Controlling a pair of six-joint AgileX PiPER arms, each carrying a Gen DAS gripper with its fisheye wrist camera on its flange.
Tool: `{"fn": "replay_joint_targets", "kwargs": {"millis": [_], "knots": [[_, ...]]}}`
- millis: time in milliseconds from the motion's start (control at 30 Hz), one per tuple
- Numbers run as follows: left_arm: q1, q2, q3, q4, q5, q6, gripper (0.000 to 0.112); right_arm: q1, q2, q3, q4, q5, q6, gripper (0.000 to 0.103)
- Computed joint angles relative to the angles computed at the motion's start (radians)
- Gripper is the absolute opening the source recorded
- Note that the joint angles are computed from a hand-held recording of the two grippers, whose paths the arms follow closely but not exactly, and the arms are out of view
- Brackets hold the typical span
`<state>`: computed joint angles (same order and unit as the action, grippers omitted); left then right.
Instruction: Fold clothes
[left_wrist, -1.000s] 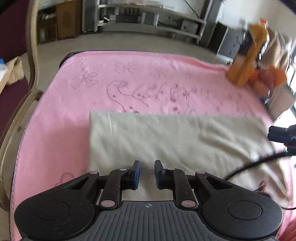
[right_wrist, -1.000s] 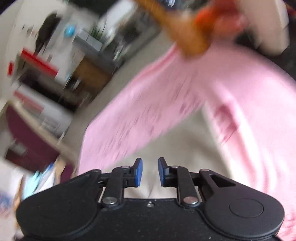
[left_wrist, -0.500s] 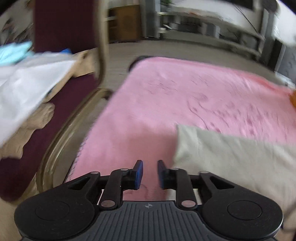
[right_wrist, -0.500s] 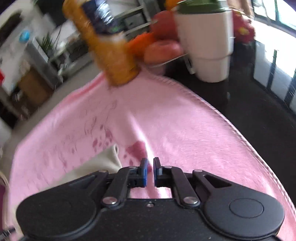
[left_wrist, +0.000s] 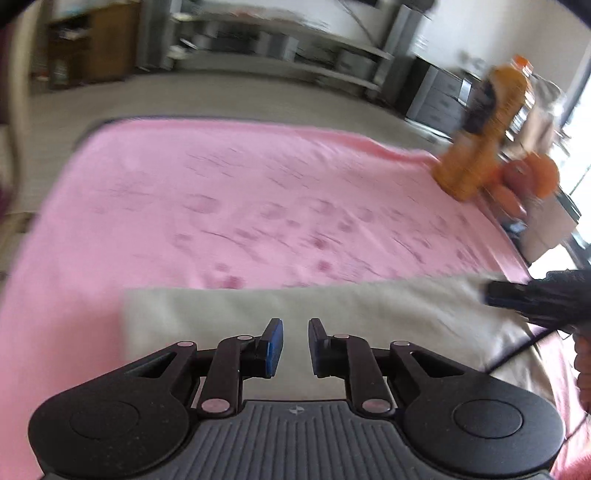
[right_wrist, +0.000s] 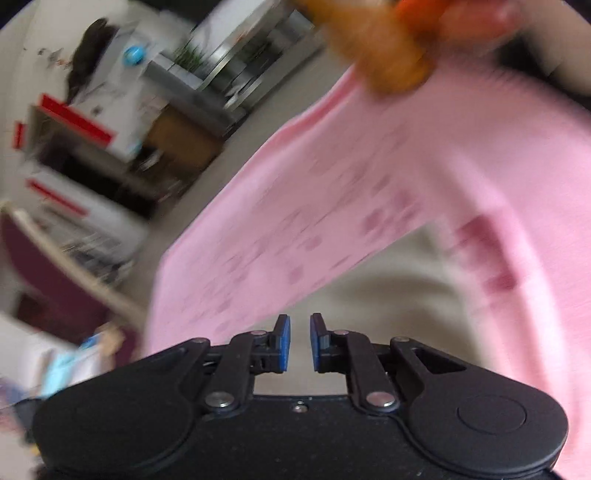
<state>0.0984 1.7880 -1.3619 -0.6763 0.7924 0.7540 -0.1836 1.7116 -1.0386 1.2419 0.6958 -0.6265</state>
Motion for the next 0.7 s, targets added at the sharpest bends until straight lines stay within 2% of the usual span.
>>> {"fn": "replay_joint_targets", "kwargs": {"millis": [67,100,133,167,233,333,400,433,500,567,600,633,667,700], "knots": [[-0.027,0.027,0.002,0.037,-0.054,-0.027,0.015,-0.002,0.055,-0.033,0.047,0.105,-0.049,0.014],[-0.033,0.031,0.017,0.05,-0.095,-0.047,0.017,0.004,0.086,-0.063,0.029,0.116,-0.046,0.014],[-0.028,0.035,0.027,0.051,-0.134,-0.067,0.014,0.011,0.116,-0.093,0.005,0.123,-0.037,0.014],[-0.017,0.04,0.032,0.054,-0.171,-0.099,0.013,0.022,0.133,-0.113,-0.035,0.092,-0.017,0.013],[-0.006,0.042,0.037,0.148,-0.26,-0.254,0.013,-0.005,0.159,-0.117,-0.006,0.083,-0.066,0.0],[0.008,0.057,0.027,0.392,-0.358,-0.554,0.013,-0.086,0.15,-0.038,0.171,0.022,-0.18,0.0],[0.013,0.071,0.018,0.58,-0.394,-0.754,0.013,-0.109,0.111,0.022,0.25,-0.081,-0.216,0.0],[0.011,0.071,0.014,0.661,-0.392,-0.841,0.013,-0.12,0.091,0.053,0.293,-0.134,-0.233,0.0],[0.007,0.048,0.009,0.734,-0.345,-0.926,0.01,-0.127,0.032,0.102,0.313,-0.246,-0.145,0.0],[0.002,0.026,0.001,0.792,-0.296,-0.995,0.011,-0.108,-0.051,0.138,0.195,-0.376,0.055,0.005],[0.002,0.008,0.002,0.801,-0.271,-1.005,0.011,-0.098,-0.096,0.152,0.095,-0.409,0.155,0.01],[0.007,-0.026,0.014,0.775,-0.252,-0.975,0.011,-0.088,-0.142,0.166,-0.005,-0.431,0.252,0.014],[0.024,-0.073,0.035,0.718,-0.243,-0.906,0.011,-0.09,-0.199,0.182,-0.098,-0.415,0.341,0.014],[0.044,-0.129,0.064,0.651,-0.24,-0.816,0.012,-0.111,-0.256,0.19,-0.152,-0.359,0.399,0.014]]}}
